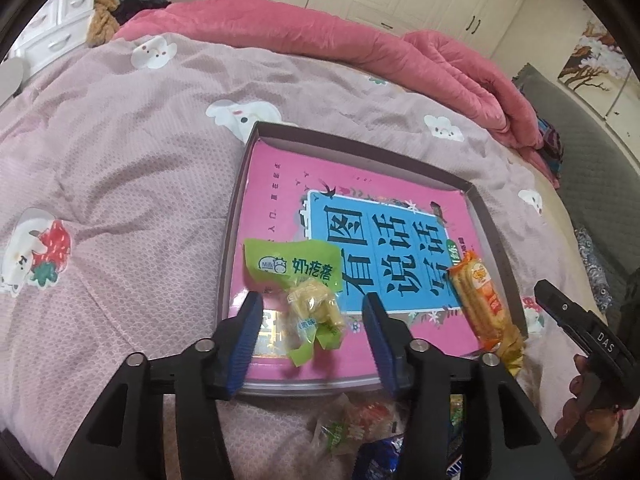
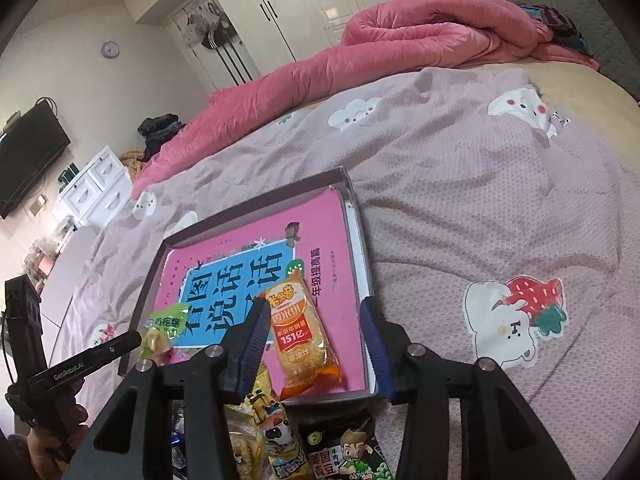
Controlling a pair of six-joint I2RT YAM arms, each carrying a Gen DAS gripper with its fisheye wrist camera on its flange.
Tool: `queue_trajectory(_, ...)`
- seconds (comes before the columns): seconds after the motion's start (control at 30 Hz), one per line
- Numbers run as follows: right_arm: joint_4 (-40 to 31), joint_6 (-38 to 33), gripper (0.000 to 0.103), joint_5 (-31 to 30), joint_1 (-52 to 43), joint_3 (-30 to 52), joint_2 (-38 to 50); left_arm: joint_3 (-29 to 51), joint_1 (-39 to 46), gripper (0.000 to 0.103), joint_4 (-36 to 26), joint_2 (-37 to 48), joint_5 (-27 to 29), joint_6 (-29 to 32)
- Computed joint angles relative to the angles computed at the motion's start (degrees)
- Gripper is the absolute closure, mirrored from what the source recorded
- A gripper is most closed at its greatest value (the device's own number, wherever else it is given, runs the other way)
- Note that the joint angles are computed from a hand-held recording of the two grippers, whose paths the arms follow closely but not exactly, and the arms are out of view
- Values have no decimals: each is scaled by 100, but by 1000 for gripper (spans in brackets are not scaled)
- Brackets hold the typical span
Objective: Organize snacks
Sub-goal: 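Open both grippers to release the green bag and bread stick in the box, then grasp the blue biscuit pack with the left gripper while the right grasps the yellow-gold snack bag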
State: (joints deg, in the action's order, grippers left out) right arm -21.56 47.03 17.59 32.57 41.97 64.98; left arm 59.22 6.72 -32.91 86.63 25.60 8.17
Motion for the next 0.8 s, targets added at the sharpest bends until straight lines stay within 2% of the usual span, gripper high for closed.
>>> queue_trajectory(0.17, -74, -42, 49, 208, 163, 28, -138, -33, 80, 39, -98, -289, 90, -1)
queue_trajectory(0.37, -200, -39, 48, 407, 388, 73, -245, -104, 161, 33, -242, -659, 170, 41)
queue_trajectory(0.43, -209, -50, 48, 445, 442, 78, -288, -115, 185, 32, -311, -768, 186, 60)
queue_trajectory(0.57, -255, -43, 39, 620, 660, 77, -418, -178, 223, 31, -422, -983, 158, 159)
queue_trajectory(0.8, -490, 106, 37, 985, 1122, 185, -463, -323, 271, 31, -716, -1227, 195, 385)
